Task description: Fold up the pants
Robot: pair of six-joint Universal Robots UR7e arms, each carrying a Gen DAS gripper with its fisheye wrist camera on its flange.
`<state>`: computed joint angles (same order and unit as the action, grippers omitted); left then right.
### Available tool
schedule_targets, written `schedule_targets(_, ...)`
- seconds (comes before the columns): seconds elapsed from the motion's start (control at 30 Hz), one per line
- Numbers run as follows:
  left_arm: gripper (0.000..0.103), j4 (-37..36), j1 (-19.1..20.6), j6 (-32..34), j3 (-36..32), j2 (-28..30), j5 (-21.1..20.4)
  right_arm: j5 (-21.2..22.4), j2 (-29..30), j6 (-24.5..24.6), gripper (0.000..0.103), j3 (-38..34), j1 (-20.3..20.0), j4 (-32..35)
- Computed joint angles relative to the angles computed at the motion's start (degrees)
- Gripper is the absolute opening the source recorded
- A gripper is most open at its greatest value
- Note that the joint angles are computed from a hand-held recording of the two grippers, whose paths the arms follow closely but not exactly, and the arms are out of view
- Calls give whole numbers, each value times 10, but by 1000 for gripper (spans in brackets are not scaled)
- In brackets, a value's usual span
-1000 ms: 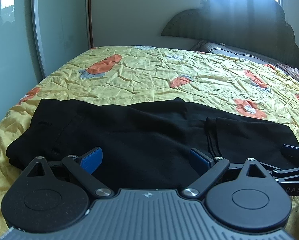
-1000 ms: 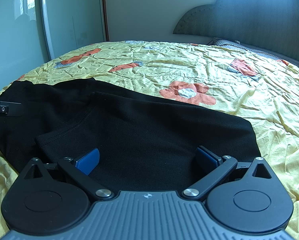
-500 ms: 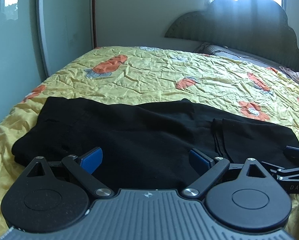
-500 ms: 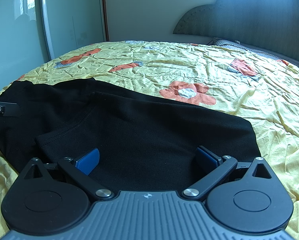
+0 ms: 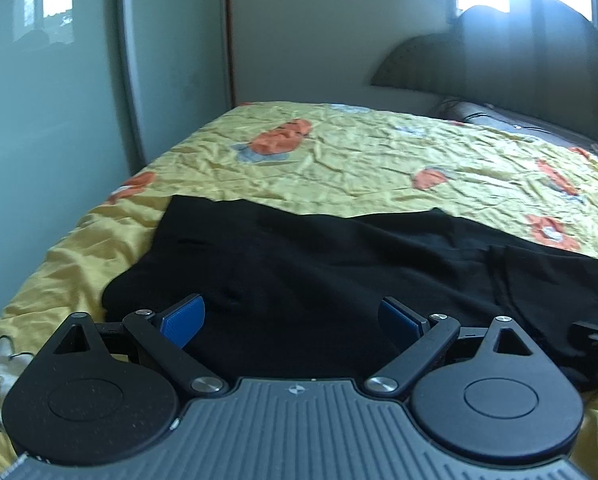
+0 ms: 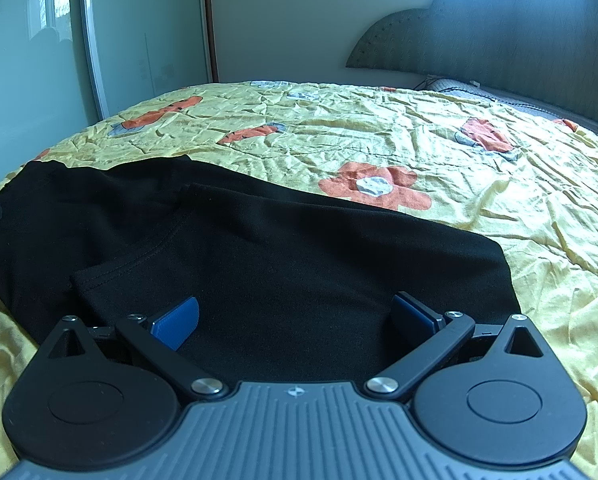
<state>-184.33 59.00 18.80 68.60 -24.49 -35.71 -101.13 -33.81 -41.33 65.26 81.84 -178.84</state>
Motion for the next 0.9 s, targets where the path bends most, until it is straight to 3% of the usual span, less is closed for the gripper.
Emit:
schedule_targets(0.1,96,-17,1,15,1,-4,16,-24,-9,57,103,16,10,-25)
schedule_targets(0.27,96,-33,4,34,-8,-2,43,26,-31,-37,103,83,35,-120)
schedule_targets(0.4,96,-36,6,36,-6,-5,58,67,-40,-79,103,100,54,-112)
schedule_targets(0.5,96,-32,8,28,-1,-11,63,50,-28,-126,103,89,72,-85)
schedule_targets(0.7,96,-34,13,28,2,-15,73,63,13,-245,103,93,88,-170)
schedule_targets(0.8,96,-29,16,22,2,-17,79,72,24,-268,103,87,95,-161)
schedule_targets(0.9,96,-29,20,18,6,-22,81,66,32,-252,103,66,105,-114)
